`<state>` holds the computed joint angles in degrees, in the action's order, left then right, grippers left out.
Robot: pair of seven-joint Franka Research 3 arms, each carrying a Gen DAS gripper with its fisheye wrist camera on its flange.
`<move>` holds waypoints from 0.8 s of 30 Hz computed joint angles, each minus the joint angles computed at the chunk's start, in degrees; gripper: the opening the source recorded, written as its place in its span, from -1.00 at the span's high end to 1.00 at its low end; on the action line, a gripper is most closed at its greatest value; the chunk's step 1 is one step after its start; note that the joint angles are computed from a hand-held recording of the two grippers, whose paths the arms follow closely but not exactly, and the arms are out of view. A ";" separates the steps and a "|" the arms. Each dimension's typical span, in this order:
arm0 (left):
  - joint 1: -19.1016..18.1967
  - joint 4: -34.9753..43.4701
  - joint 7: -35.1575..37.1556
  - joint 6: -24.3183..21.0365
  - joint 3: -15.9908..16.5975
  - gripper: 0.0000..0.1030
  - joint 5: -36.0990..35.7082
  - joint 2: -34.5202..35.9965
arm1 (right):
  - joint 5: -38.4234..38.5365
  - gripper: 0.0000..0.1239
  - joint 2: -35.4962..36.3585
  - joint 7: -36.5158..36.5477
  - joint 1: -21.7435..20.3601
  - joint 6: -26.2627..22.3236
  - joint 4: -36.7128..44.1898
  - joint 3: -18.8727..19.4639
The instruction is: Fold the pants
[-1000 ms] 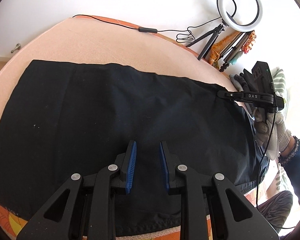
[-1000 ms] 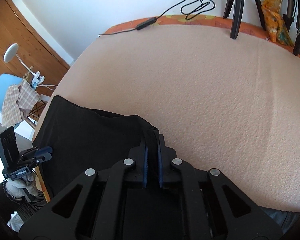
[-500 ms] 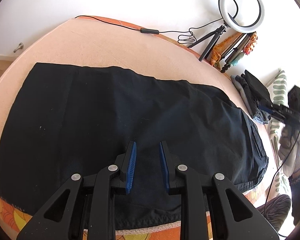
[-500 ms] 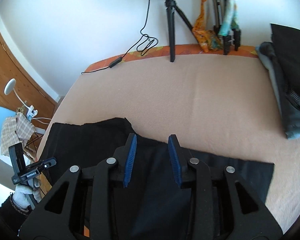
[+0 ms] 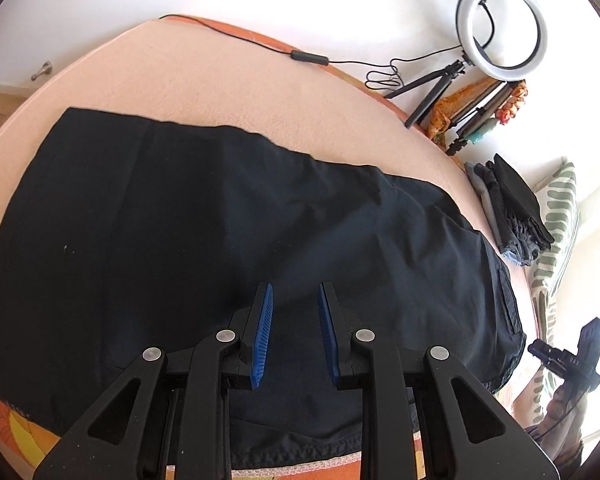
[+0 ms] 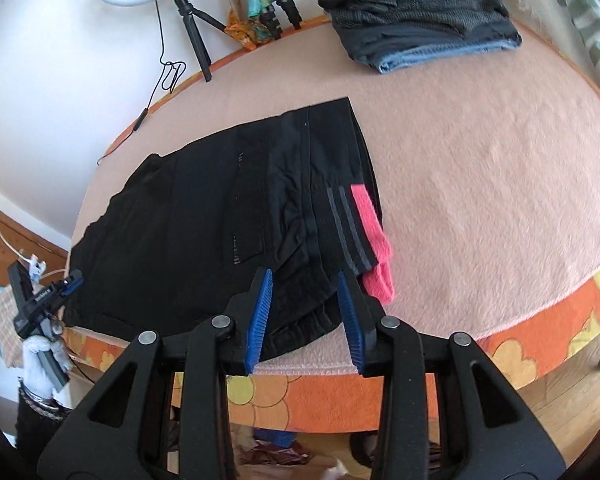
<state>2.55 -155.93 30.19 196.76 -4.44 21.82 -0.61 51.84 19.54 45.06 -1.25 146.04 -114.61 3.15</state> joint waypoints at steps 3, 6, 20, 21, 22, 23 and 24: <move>-0.37 -0.94 5.20 0.15 -1.08 0.58 -6.52 -0.25 | 5.15 0.41 0.96 -0.29 -2.04 -4.81 0.02 0.77; -1.08 -1.51 13.28 -0.67 -3.00 0.58 -16.10 -0.87 | 9.54 0.22 2.06 -1.51 -2.69 -6.28 0.36 1.20; -2.40 -1.45 16.99 -1.33 -2.28 0.58 -18.29 -0.97 | 20.56 0.91 2.21 -4.95 -3.49 -4.98 -1.77 1.55; -2.38 -1.50 17.41 -1.33 -2.52 0.58 -18.92 -1.03 | 21.64 0.90 2.26 -4.45 -3.84 -6.07 -1.97 1.34; -2.35 -1.53 18.31 -1.36 -2.91 0.58 -20.08 -1.06 | 21.09 0.89 2.49 -2.32 -3.69 -6.66 -1.92 0.80; -2.34 -1.58 19.23 -1.40 -3.25 0.58 -21.18 -1.11 | 21.48 0.88 2.92 -0.85 -4.06 -8.00 -1.76 0.54; -2.35 -1.56 20.27 -1.44 -3.62 0.58 -22.48 -1.10 | 22.65 0.88 3.41 -0.08 -4.72 -9.63 -1.62 0.48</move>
<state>0.20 -157.48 50.46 195.33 -8.06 -0.66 -1.71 74.48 22.96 44.98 -5.97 136.42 -116.23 3.64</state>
